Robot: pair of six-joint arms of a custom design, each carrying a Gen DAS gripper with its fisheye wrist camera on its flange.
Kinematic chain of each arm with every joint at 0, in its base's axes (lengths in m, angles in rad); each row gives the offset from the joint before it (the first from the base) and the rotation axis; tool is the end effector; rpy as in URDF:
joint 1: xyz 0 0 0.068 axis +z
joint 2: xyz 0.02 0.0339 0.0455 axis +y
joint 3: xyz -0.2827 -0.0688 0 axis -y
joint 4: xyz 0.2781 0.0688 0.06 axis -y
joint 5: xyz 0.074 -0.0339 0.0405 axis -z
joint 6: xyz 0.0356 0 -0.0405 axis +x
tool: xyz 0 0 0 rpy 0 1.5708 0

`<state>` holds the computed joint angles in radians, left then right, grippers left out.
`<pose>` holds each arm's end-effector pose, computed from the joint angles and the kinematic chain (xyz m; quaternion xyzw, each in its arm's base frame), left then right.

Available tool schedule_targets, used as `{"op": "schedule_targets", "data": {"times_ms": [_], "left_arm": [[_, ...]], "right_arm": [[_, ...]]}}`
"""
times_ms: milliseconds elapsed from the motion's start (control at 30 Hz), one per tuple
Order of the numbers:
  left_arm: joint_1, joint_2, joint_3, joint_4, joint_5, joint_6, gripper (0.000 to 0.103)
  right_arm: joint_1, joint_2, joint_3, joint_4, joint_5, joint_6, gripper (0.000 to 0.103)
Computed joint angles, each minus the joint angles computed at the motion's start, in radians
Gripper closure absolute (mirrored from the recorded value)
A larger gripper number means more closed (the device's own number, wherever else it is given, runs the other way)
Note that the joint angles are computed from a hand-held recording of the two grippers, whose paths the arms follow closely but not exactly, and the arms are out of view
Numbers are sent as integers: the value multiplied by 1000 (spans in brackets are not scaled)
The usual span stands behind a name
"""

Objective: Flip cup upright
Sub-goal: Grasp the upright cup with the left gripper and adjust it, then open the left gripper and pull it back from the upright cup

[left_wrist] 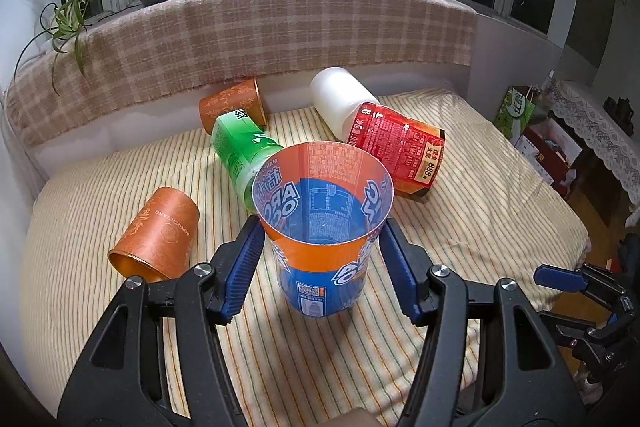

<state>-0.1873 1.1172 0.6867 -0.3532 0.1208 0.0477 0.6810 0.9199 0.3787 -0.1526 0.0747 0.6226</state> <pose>0.2461 -0.0510 0.2289 0.1311 0.9128 -0.0823 0.3779 0.1587 0.1252 0.1765 -0.0106 0.9048 0.2305 0.3578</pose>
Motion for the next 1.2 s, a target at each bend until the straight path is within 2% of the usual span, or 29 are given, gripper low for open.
{"op": "schedule_targets", "data": {"times_ms": [100, 167, 467, 700, 800, 867, 933, 1067, 1200], "left_arm": [[5, 5, 6, -15, 23, -1, 36], [9, 0, 2, -18, 34, -3, 22], [51, -82, -35, -49, 61, 10, 21], [126, -238, -87, -88, 78, -3, 21], [152, -331, -108, -99, 65, -10, 21], [164, -405, -127, -100, 43, -17, 8], [174, -473, -146, -98, 28, -24, 2], [164, -574, -159, -107, -30, -21, 2], [157, -636, -165, -115, -63, -14, 1]], "right_arm": [[13, -4, 5, -10, 19, -2, 28], [22, -7, 7, -14, 33, -4, 28], [79, -11, 40, -42, 131, -25, 28], [112, 1, 70, -52, 196, -38, 28], [131, 6, 83, -57, 233, -43, 25], [146, 12, 95, -55, 269, -48, 23], [159, 21, 107, -53, 301, -54, 23], [180, 37, 122, -41, 361, -61, 23], [177, 51, 127, -26, 369, -58, 23]]}}
